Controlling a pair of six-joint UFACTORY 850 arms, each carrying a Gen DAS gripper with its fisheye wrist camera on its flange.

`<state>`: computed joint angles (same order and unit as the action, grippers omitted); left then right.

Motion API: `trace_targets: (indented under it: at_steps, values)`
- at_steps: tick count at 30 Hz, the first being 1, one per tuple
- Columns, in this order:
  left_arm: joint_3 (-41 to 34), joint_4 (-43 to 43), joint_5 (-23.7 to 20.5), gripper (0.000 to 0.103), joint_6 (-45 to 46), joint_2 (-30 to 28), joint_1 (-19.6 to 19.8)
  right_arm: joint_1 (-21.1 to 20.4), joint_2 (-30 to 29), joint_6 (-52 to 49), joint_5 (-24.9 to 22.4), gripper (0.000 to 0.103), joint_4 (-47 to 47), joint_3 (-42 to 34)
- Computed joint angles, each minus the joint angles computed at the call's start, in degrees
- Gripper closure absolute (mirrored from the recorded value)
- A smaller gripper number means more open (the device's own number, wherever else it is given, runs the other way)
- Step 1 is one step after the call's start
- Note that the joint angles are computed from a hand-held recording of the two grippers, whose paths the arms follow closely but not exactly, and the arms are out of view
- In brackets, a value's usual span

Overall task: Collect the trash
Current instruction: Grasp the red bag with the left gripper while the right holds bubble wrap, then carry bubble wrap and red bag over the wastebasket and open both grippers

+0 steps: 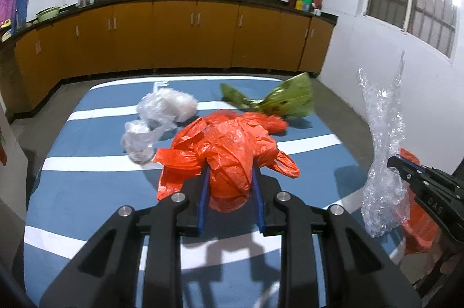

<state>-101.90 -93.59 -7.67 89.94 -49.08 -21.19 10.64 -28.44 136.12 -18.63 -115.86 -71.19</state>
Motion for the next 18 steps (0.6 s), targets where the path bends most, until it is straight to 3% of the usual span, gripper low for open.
trace_targets:
  at_steps: [8, 18]
  values:
    - [1.9, -4.6, -2.3, 0.077, 5.3, 1.9, -2.3, -0.9, 4.4, 0.2, -4.4, 0.096, 1.2, 5.6]
    - [1.3, -0.4, -5.4, 0.077, 1.8, 1.8, -5.2, -3.2, 8.4, 1.5, -7.1, 0.097, 4.0, 11.5]
